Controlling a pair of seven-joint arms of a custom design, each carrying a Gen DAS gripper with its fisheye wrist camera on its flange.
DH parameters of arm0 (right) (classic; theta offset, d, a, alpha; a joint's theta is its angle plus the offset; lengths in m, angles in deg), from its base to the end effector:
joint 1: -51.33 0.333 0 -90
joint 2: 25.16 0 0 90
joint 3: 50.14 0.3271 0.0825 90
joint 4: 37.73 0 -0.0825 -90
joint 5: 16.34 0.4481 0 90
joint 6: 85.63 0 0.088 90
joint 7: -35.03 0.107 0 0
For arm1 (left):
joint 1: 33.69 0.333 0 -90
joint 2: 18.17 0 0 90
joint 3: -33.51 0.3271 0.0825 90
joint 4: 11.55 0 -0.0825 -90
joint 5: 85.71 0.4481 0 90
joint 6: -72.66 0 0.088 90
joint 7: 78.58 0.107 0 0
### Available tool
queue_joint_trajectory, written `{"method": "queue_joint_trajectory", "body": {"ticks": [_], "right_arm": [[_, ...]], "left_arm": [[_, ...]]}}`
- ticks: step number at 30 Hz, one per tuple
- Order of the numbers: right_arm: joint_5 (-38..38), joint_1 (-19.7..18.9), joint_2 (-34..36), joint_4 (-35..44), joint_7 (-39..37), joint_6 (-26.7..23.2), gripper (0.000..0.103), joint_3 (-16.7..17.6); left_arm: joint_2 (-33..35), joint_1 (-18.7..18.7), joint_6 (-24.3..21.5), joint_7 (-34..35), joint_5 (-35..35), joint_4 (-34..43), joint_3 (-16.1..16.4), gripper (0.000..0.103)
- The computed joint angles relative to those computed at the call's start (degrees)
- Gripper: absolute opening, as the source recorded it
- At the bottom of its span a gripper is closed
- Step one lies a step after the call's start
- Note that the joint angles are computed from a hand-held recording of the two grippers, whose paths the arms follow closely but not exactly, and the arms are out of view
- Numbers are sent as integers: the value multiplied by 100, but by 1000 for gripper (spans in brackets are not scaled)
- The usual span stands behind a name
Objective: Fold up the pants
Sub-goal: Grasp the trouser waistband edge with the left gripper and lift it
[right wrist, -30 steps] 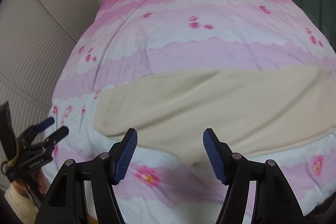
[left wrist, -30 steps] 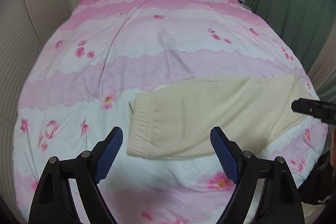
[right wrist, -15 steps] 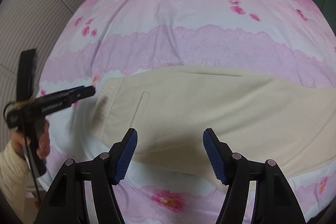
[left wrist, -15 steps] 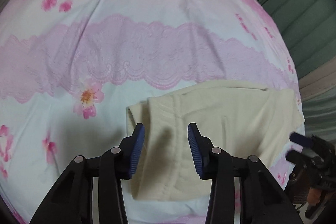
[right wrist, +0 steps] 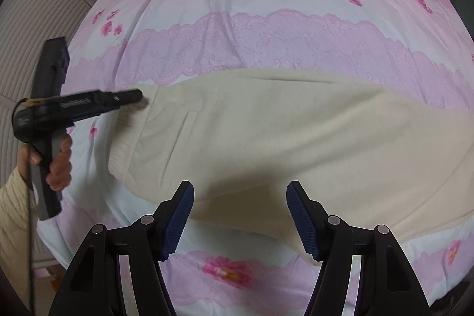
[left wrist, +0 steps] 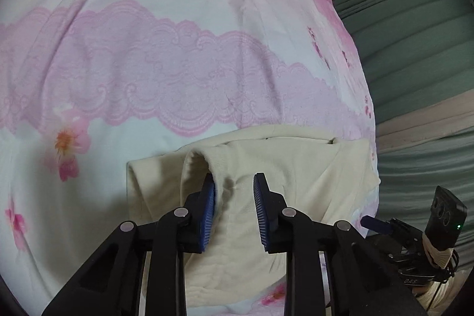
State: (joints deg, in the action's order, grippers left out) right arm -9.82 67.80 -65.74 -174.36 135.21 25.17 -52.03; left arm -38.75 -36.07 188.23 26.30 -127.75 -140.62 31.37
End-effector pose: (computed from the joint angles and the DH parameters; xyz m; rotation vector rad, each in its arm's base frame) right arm 0.4018 0.1103 0.5893 -2.0729 1.9614 -0.0370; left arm 0.5140 -0.0812 0.5227 1.8531 -1.9496 0.8219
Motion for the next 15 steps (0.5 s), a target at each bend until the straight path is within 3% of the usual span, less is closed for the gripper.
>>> {"method": "queue_joint_trajectory", "body": {"ticks": [5,8,10,15], "right_arm": [[-15,-21,-68,-21,73,-7,66,23],[-73,-16,-63,-7,103,4,66,60],[-127,-10,-85,-8,117,19,66,92],[-222,42,-212,-74,24,25,66,94]], "left_arm": [[471,-25,170,-342,66,148,-138,26],[582,-8,348,-731,442,176,-295,25],[416,-8,548,-1015,726,77,-380,14],[-595,-53,1311,-1296,646,-563,-226,11]]}}
